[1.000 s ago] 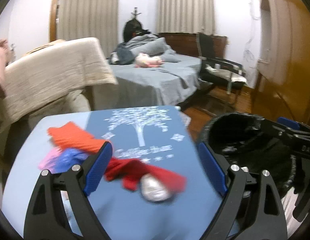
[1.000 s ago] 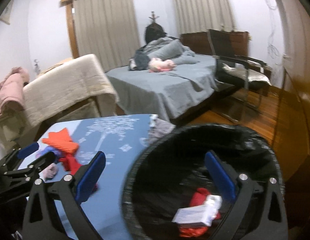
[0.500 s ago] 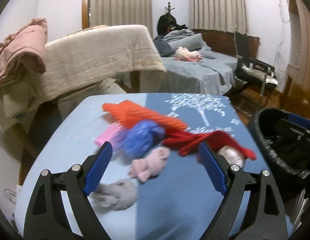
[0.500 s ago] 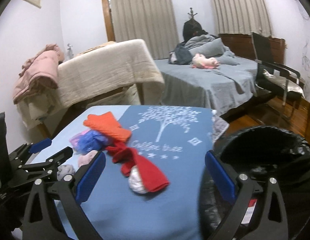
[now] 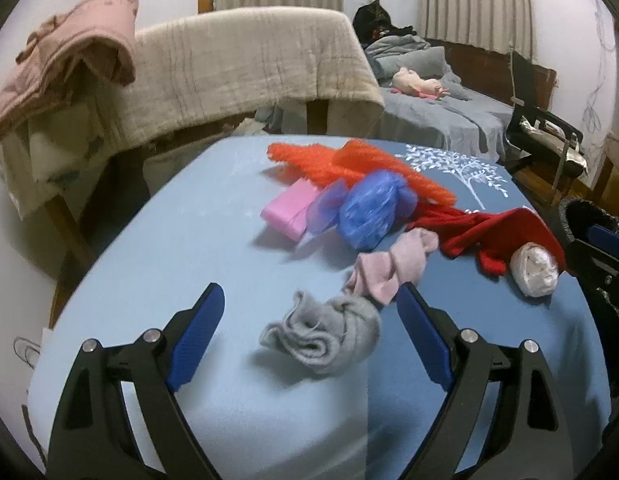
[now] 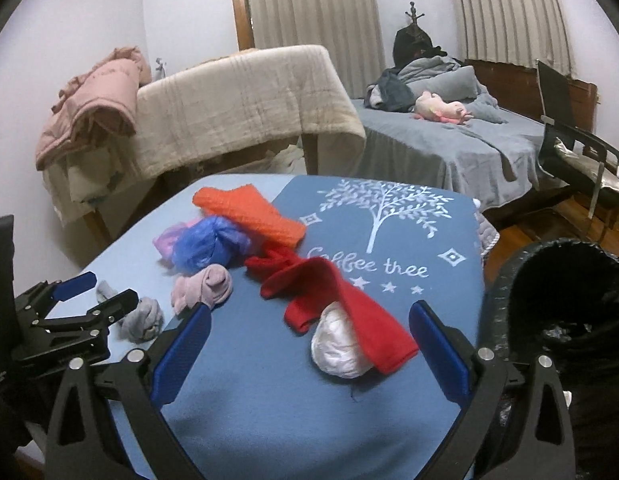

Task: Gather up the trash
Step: 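Move both open tools back over the table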

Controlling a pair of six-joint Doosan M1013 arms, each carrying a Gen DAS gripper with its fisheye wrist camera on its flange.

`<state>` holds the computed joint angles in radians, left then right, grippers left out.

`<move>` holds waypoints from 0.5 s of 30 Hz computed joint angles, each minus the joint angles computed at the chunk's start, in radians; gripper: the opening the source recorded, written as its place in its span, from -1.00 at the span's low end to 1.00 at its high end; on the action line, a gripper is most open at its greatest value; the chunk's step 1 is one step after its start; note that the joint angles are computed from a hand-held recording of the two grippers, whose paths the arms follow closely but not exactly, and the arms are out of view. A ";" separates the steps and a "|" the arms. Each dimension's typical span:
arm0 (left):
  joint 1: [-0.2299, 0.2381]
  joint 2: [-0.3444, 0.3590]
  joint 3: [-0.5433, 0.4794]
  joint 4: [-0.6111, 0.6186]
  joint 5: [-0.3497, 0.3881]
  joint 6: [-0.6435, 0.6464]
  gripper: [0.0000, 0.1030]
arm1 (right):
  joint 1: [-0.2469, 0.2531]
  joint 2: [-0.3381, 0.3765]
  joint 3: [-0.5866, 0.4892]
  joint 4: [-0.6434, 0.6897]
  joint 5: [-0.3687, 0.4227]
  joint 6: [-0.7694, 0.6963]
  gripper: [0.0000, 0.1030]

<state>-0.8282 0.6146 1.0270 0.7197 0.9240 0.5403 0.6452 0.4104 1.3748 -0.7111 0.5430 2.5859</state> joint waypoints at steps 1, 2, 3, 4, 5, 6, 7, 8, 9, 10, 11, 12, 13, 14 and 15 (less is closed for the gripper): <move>0.002 0.001 0.000 -0.007 0.001 -0.001 0.66 | 0.000 0.002 -0.001 0.003 0.001 -0.005 0.89; 0.005 0.001 0.002 -0.017 0.000 -0.001 0.66 | 0.000 0.005 -0.004 0.007 0.003 -0.010 0.89; 0.008 0.003 0.000 -0.028 0.000 0.002 0.66 | 0.000 0.007 -0.007 0.011 0.006 -0.014 0.89; 0.010 0.004 -0.001 -0.039 0.000 0.007 0.66 | 0.000 0.008 -0.007 0.014 0.006 -0.017 0.89; 0.011 0.006 -0.004 -0.047 0.001 0.013 0.66 | 0.000 0.009 -0.009 0.016 0.008 -0.021 0.89; 0.012 0.010 -0.009 -0.057 0.005 0.023 0.66 | 0.000 0.011 -0.011 0.019 0.010 -0.024 0.89; 0.013 0.013 -0.014 -0.066 0.007 0.034 0.66 | 0.001 0.013 -0.012 0.020 0.011 -0.025 0.89; 0.013 0.016 -0.018 -0.072 0.011 0.043 0.66 | 0.001 0.014 -0.014 0.024 0.013 -0.029 0.89; 0.014 0.021 -0.025 -0.086 0.015 0.059 0.66 | 0.001 0.016 -0.016 0.028 0.015 -0.032 0.89; 0.015 0.023 -0.028 -0.094 0.016 0.065 0.66 | 0.001 0.017 -0.018 0.033 0.016 -0.036 0.89; 0.017 0.027 -0.033 -0.111 0.018 0.078 0.63 | 0.001 0.018 -0.019 0.037 0.017 -0.040 0.89; 0.018 0.029 -0.035 -0.119 0.021 0.084 0.59 | 0.001 0.019 -0.021 0.039 0.019 -0.043 0.89; 0.020 0.034 -0.042 -0.135 0.028 0.098 0.45 | 0.001 0.020 -0.021 0.041 0.019 -0.045 0.89; 0.024 0.037 -0.049 -0.161 0.029 0.117 0.33 | 0.001 0.021 -0.023 0.044 0.019 -0.049 0.89; 0.026 0.037 -0.048 -0.179 0.022 0.129 0.27 | 0.001 0.021 -0.023 0.046 0.020 -0.051 0.89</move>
<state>-0.8023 0.6520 0.9786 0.5406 0.9459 0.6695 0.6465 0.4319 1.3514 -0.6655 0.5626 2.5351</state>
